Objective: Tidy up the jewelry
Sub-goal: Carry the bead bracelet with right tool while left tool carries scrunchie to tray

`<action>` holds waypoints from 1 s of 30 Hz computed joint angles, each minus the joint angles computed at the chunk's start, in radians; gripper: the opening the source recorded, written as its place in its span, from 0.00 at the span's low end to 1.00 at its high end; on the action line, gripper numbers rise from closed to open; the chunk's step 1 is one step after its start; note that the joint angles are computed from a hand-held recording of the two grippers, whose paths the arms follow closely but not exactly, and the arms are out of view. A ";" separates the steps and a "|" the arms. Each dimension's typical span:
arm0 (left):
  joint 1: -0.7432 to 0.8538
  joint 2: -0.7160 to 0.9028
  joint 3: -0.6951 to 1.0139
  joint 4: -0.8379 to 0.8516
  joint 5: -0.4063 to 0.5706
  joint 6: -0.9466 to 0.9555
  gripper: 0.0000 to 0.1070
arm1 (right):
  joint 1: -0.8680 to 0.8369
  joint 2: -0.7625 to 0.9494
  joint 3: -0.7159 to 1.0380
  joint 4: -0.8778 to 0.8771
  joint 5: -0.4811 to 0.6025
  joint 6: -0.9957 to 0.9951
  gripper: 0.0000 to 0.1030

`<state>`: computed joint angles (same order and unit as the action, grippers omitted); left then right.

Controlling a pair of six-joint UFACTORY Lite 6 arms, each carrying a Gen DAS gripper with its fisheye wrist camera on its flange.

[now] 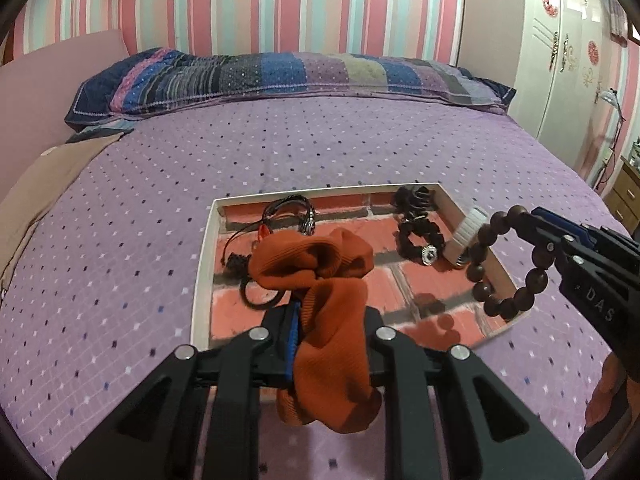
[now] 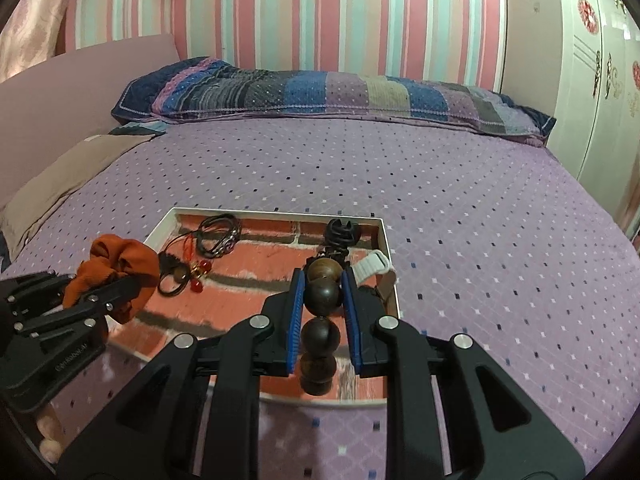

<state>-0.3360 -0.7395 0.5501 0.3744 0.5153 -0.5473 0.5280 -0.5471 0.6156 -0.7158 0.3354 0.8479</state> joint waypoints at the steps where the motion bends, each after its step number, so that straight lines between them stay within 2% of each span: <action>1: 0.005 0.041 0.008 0.024 -0.025 -0.023 0.18 | -0.024 0.037 0.010 -0.003 -0.034 -0.004 0.19; 7: 0.065 0.229 0.020 0.057 -0.154 -0.063 0.18 | -0.130 0.156 -0.021 -0.038 -0.169 0.024 0.19; 11: 0.058 0.278 -0.011 0.157 -0.202 -0.161 0.18 | -0.169 0.197 -0.065 -0.258 -0.218 0.239 0.19; 17: 0.065 0.340 -0.027 0.270 -0.245 -0.288 0.18 | -0.172 0.264 -0.069 -0.560 -0.217 0.539 0.19; 19: 0.061 0.350 -0.031 0.328 -0.247 -0.348 0.19 | -0.176 0.289 -0.063 -0.587 -0.225 0.571 0.19; 24: 0.087 0.382 -0.037 0.349 -0.269 -0.375 0.20 | -0.166 0.349 -0.063 -0.817 -0.220 0.813 0.19; 27: 0.098 0.404 -0.042 0.392 -0.277 -0.422 0.24 | -0.173 0.390 -0.049 -0.795 -0.224 0.787 0.20; 30: 0.109 0.424 -0.047 0.426 -0.291 -0.460 0.27 | -0.176 0.411 -0.053 -0.901 -0.222 0.890 0.21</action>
<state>-0.2273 -0.3156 0.5032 0.8004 0.2238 -1.0076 0.3518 -0.1366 0.5627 -1.6165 0.1138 1.7380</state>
